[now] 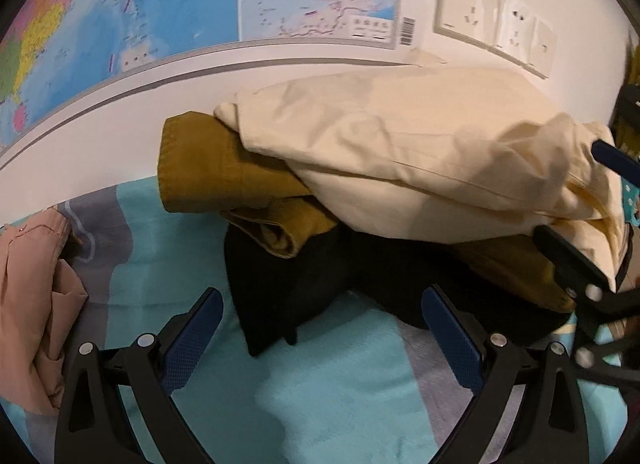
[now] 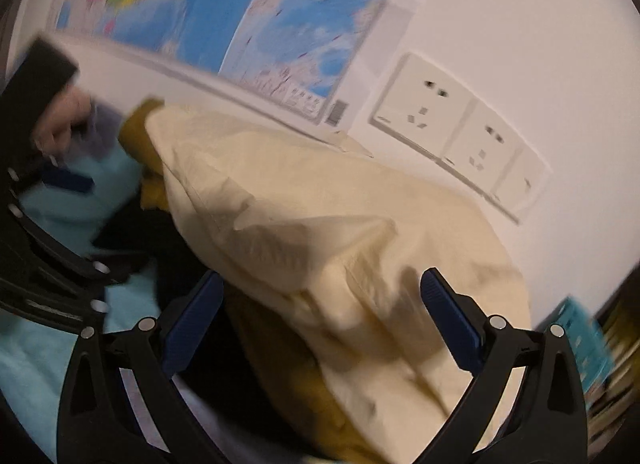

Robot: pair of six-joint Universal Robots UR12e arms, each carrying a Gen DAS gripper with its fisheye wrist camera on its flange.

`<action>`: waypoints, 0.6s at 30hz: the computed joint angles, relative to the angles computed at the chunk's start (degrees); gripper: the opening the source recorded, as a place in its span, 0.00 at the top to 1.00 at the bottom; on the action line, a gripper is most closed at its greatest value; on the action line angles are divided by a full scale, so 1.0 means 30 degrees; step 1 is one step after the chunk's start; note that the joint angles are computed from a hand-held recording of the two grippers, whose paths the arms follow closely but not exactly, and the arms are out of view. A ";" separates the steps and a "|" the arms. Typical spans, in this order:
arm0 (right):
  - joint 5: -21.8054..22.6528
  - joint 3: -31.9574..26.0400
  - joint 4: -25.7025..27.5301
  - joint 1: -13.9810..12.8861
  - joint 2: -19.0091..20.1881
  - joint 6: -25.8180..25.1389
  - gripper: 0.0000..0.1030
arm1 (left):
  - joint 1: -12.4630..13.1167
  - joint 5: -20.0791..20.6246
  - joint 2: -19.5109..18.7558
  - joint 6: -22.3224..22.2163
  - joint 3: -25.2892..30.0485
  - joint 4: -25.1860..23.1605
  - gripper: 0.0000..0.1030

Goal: Fold large clothes
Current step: 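Grasp the cream jacket with the right gripper and lift it off the pile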

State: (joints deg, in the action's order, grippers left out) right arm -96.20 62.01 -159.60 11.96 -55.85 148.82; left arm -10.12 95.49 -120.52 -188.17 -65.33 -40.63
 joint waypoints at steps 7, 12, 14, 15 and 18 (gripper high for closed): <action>0.1911 -0.2013 0.2081 -0.0370 0.0736 -0.0469 0.68 | 0.0093 0.0268 -0.0084 0.0029 -0.0024 0.0238 0.07; 0.3506 -0.3027 0.3848 -0.0794 0.0892 0.0838 0.79 | 0.0174 0.0306 -0.0086 0.0178 -0.0136 0.0614 0.07; 0.2888 -0.3579 0.4127 -0.0560 0.1281 0.0132 0.60 | 0.0201 0.0249 -0.0173 0.0106 -0.0037 0.0511 0.07; 0.2560 -0.3778 0.4190 -0.0435 0.1434 -0.0242 0.50 | 0.0105 0.0392 -0.0105 0.0057 -0.0069 0.0413 0.07; 0.2827 -0.5042 0.6130 -0.0355 0.1922 -0.0421 0.90 | 0.0178 0.0515 -0.0064 0.0057 -0.0202 0.0448 0.07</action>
State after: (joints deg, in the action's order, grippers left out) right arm -87.72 46.88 -141.21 10.90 -50.09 147.55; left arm -9.58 97.03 -120.71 -188.00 -65.94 -39.28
